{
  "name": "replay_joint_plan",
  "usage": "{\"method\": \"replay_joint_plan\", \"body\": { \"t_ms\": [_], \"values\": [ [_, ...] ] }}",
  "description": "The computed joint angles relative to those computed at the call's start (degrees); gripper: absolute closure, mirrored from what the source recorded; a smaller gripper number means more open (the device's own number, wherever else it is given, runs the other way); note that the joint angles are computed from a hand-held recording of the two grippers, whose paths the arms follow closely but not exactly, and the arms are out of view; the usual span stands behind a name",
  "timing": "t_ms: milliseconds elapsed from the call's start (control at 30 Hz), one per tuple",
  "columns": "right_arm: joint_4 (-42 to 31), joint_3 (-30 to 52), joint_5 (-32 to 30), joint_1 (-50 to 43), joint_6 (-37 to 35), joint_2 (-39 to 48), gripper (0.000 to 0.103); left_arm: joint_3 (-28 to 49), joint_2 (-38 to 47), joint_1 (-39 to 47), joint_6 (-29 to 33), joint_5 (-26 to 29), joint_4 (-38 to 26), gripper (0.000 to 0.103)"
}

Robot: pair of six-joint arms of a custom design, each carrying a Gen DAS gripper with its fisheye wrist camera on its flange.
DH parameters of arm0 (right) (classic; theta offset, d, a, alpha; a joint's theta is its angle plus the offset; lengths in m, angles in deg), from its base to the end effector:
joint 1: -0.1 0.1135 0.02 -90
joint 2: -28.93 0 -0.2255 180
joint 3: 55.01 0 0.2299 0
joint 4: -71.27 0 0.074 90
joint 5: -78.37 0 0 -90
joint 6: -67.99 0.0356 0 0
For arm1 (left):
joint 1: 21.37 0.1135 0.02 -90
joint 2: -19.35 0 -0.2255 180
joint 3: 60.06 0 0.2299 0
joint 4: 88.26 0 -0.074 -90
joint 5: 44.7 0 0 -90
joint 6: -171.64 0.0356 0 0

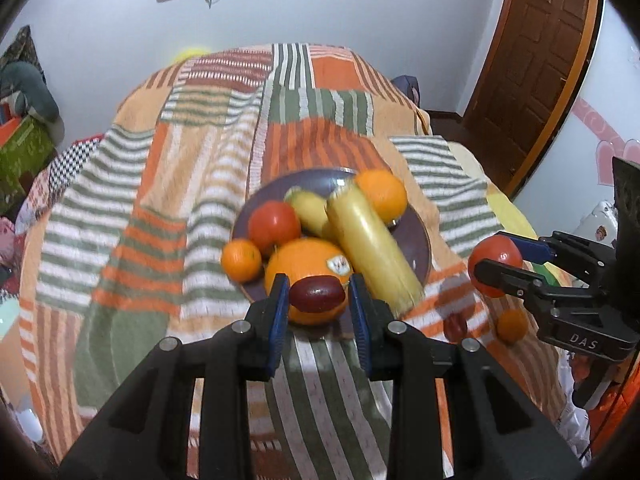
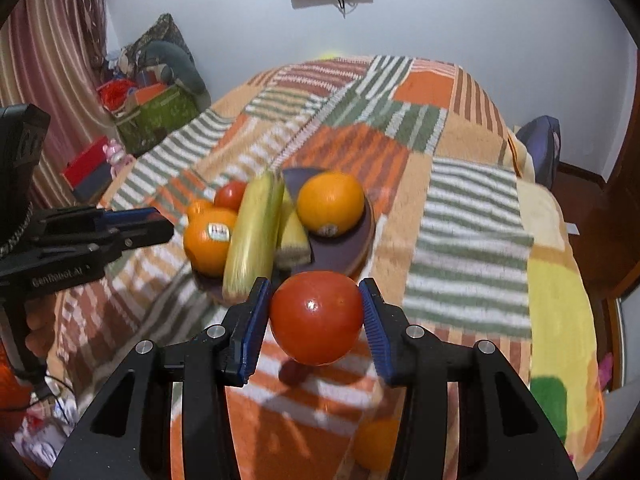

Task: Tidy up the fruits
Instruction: 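Carry the tomato and plum over the plate with both tools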

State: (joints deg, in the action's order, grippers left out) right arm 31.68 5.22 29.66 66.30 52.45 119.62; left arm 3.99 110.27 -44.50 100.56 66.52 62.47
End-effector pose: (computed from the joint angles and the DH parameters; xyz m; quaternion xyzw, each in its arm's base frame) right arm 0.1245 0.2241 0.1277 0.1273 0.9148 0.0358 0.3815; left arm 0.2602 -0.1251 0.1461 0.3874 0.8585 -0.1865 0.2796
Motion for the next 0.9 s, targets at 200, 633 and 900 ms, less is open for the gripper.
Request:
{"method": "replay_joint_plan", "body": {
  "t_ms": [200,633,900],
  "values": [
    [4.92,-0.06,-0.18,-5.49,-7.16,-0.33,0.061,5.68,4.8,-1.15,-1.15,-0.29,1.09,0.073],
    [17.1,-2.96,-6.54,-13.78,-13.1,4.03,0.061,15.15,17.72,-2.93,-2.47,-1.46,1.87,0.073],
    [19.41,-3.52,-8.86,-15.46,-13.84,6.13,0.06,17.02,20.51,-3.23,-2.4,-1.49,1.78,0.073]
  ]
}}
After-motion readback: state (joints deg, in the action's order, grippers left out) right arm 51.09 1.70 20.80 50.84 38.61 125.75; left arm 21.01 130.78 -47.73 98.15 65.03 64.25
